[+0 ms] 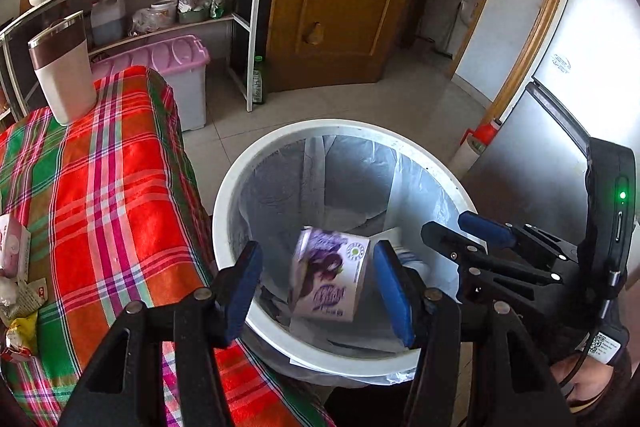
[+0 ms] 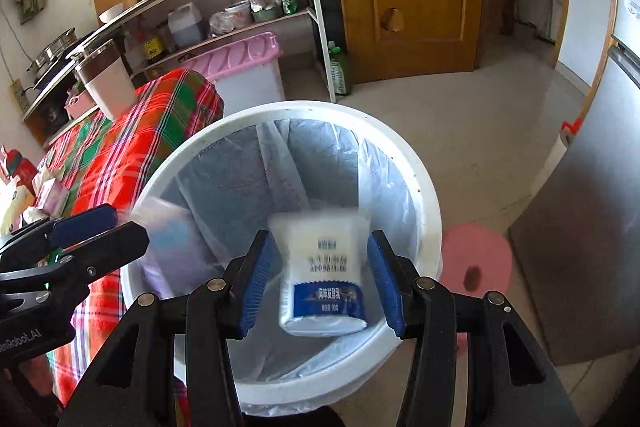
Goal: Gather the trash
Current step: 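Open both tools to drop the yogurt cup and carton into the bin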
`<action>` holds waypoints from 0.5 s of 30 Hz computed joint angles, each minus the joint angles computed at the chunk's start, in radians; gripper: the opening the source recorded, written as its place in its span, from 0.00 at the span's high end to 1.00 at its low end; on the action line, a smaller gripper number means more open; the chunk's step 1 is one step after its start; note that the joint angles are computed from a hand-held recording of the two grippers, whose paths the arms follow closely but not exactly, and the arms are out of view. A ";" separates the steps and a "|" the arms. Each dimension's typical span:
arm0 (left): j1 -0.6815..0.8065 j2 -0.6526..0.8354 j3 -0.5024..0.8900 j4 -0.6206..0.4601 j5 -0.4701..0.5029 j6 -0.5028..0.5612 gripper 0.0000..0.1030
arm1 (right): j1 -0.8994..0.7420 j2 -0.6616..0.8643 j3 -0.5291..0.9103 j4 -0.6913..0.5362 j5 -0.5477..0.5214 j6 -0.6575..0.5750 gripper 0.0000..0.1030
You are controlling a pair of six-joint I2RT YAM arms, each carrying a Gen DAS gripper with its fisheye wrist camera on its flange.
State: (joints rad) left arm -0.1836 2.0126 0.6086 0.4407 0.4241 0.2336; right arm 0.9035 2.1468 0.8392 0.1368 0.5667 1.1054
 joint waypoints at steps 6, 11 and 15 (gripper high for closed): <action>0.046 -0.023 -0.012 -0.016 0.040 0.011 0.34 | 0.011 -0.018 -0.017 0.010 0.013 0.030 0.43; 0.130 -0.094 -0.071 -0.006 0.087 0.045 0.30 | 0.052 -0.050 -0.009 -0.024 0.052 0.067 0.43; 0.243 -0.161 -0.136 0.015 0.133 0.093 0.28 | 0.105 -0.073 0.022 -0.041 0.107 0.056 0.43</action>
State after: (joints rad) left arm 0.0590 1.8515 0.4724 0.4554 0.5568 0.3265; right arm 1.0085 2.0743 0.8611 0.0961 0.6735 1.1616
